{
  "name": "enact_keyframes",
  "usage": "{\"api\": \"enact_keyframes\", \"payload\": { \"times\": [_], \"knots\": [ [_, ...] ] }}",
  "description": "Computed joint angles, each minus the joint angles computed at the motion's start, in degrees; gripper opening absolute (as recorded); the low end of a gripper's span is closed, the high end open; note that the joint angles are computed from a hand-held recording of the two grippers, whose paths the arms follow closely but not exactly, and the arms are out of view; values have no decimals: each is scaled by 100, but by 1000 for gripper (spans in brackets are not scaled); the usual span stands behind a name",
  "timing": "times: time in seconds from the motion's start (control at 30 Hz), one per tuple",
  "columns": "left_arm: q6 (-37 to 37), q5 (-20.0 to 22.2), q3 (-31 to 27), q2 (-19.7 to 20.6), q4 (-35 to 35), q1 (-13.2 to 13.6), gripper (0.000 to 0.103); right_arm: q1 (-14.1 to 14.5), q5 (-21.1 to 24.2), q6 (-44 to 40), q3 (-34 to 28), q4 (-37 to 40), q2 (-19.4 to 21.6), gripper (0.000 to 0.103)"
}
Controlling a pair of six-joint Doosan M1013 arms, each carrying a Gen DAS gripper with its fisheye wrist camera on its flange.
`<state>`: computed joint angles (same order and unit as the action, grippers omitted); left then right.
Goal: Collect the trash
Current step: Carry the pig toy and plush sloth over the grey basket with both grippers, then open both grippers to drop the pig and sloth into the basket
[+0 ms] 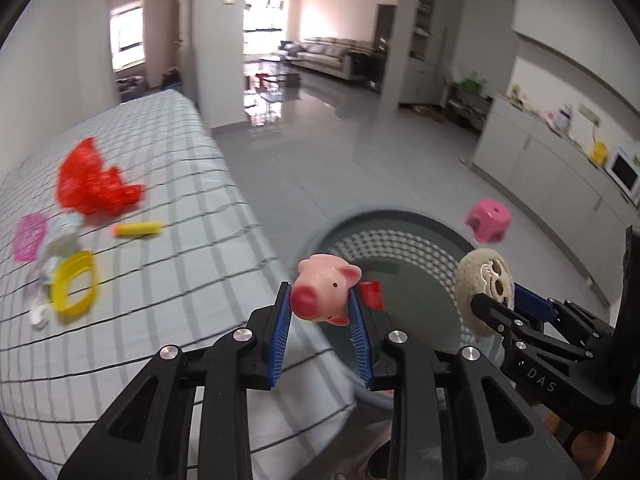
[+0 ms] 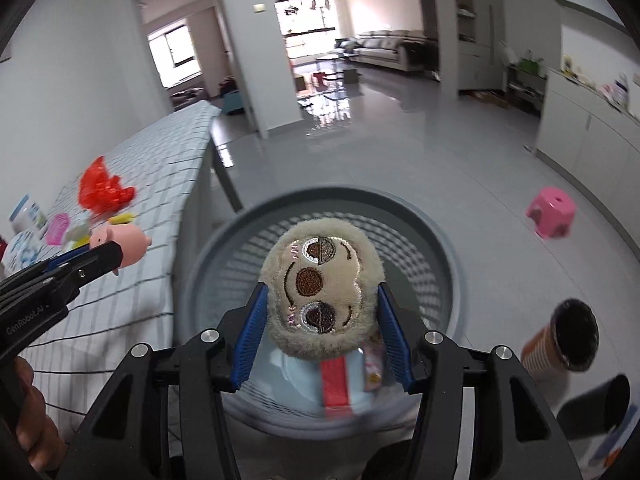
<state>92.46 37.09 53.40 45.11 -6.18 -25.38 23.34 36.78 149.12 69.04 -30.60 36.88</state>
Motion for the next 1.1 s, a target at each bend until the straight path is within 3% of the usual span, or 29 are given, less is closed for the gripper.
{"api": "enact_keyframes", "payload": {
  "times": [0.37, 1.1],
  "knots": [
    [364, 727, -672, 451, -93, -162, 29, -149, -209, 39, 354, 252, -117, 52],
    [130, 908, -768, 530, 140, -211, 29, -209, -293, -234, 314, 664, -24, 52]
  ]
}}
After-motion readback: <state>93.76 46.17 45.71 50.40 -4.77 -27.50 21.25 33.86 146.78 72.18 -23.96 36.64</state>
